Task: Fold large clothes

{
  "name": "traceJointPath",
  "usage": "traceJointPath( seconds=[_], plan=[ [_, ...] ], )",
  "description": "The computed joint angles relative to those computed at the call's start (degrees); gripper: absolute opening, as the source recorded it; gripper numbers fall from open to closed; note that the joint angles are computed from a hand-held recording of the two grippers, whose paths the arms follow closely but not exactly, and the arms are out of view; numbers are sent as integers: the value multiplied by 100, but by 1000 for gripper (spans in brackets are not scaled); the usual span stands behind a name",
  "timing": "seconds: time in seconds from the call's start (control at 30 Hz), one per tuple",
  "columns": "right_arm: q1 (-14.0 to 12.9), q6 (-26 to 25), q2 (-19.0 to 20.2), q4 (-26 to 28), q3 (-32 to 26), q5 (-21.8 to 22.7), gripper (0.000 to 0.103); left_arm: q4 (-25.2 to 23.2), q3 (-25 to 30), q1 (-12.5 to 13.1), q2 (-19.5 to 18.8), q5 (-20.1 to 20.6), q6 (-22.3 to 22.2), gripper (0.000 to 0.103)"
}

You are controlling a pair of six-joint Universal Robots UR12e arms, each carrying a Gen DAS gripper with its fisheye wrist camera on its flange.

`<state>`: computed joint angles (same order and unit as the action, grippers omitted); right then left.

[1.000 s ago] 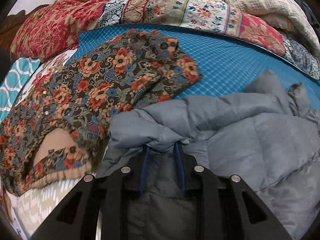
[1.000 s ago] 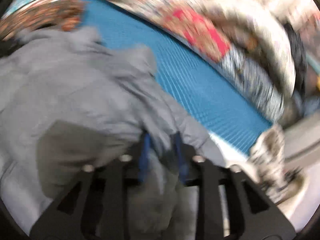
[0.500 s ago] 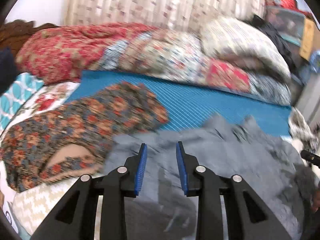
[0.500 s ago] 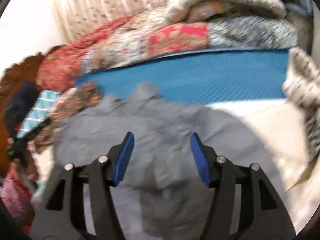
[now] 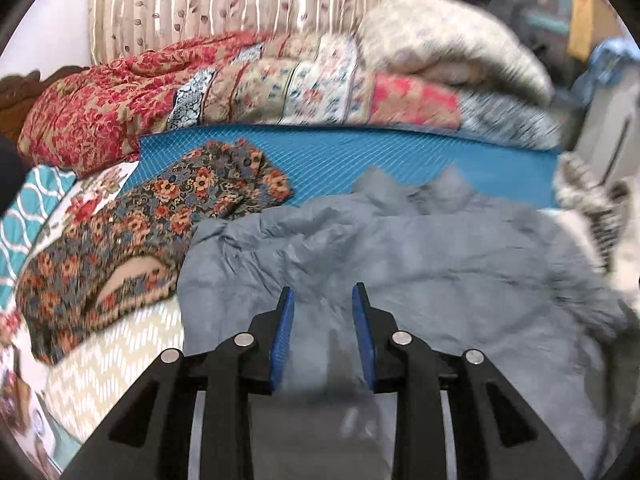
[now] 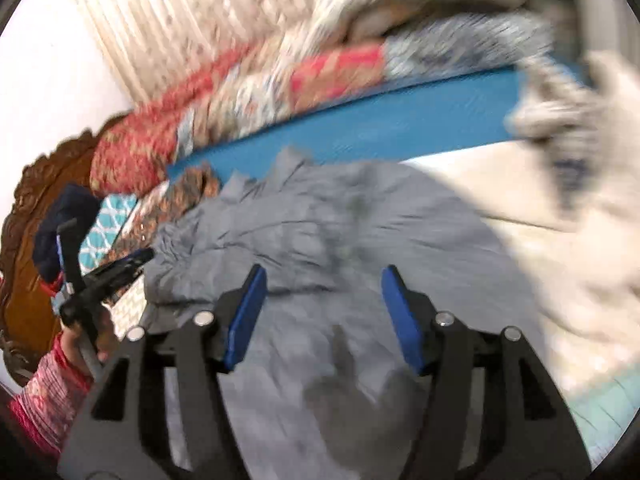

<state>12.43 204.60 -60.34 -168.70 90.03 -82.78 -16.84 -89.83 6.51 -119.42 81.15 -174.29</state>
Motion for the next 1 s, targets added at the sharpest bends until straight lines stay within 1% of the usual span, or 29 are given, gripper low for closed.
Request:
traceJointPath(
  seconds=[0.07, 0.13, 0.17, 0.2, 0.27, 0.3, 0.33, 0.4, 0.47, 0.53, 0.57, 0.6, 0.63, 0.67, 0.7, 0.77, 0.83, 0.9, 0.93, 1.0],
  plan=[
    [-93, 343, -424, -297, 736, -171, 59, 87, -294, 48, 182, -242, -6, 16],
    [-121, 795, -883, -515, 1557, -444, 59, -21, -623, 62, 381, -473, 101, 16],
    [-136, 991, -1030, -634, 1843, -448, 59, -81, -759, 46, 451, -552, 175, 16],
    [-159, 1383, -1196, -845, 2235, -364, 59, -140, -898, 17, 529, -599, 263, 16],
    [-193, 1770, -1351, -958, 2674, -239, 59, -302, -1167, -42, 694, -724, 508, 16],
    [-196, 1965, -1417, -1015, 2865, -173, 59, -438, -1286, -82, 774, -838, 659, 16],
    [-216, 2302, -1460, -1209, 3109, 34, 59, -490, -1378, -117, 830, -892, 730, 16],
    [-210, 2831, -1383, -1615, 3363, 412, 59, -621, -1524, -181, 940, -1011, 924, 16],
    [-152, 2981, -1275, -1873, 3452, 641, 59, -662, -1656, -263, 1047, -1076, 1130, 16],
    [-63, 3082, -1079, -2046, 3422, 883, 59, -671, -1804, -321, 1175, -1133, 1246, 16],
    [-62, 3208, -972, -2251, 3427, 1073, 56, -692, -1829, -332, 1211, -1155, 1283, 16],
    [-58, 3447, -797, -2562, 3400, 1329, 42, -679, -1882, -340, 1265, -1173, 1331, 16],
    [-83, 3617, -712, -2785, 3403, 1512, 31, -673, -1886, -348, 1284, -1164, 1354, 16],
    [-95, 3814, -621, -3073, 3399, 1646, 7, -635, -1924, -345, 1321, -1147, 1378, 16],
    [-85, 3859, -643, -3138, 3378, 1573, 3, -582, -1962, -331, 1356, -1136, 1378, 16],
    [-84, 3485, -897, -2847, 3357, 1180, 2, -483, -2015, -281, 1412, -1138, 1322, 16],
    [-144, 3103, -1240, -2726, 3328, 600, 2, -405, -2027, -205, 1431, -1156, 1215, 16],
    [-185, 2581, -1587, -2360, 3187, -130, 2, -355, -2015, -89, 1428, -1175, 1088, 16],
    [-177, 2153, -1766, -2035, 3010, -651, 2, -330, -2013, -37, 1424, -1175, 1023, 16],
    [-149, 1497, -1905, -1614, 2584, -1371, 2, -260, -1999, 65, 1398, -1157, 869, 16]
  ],
)
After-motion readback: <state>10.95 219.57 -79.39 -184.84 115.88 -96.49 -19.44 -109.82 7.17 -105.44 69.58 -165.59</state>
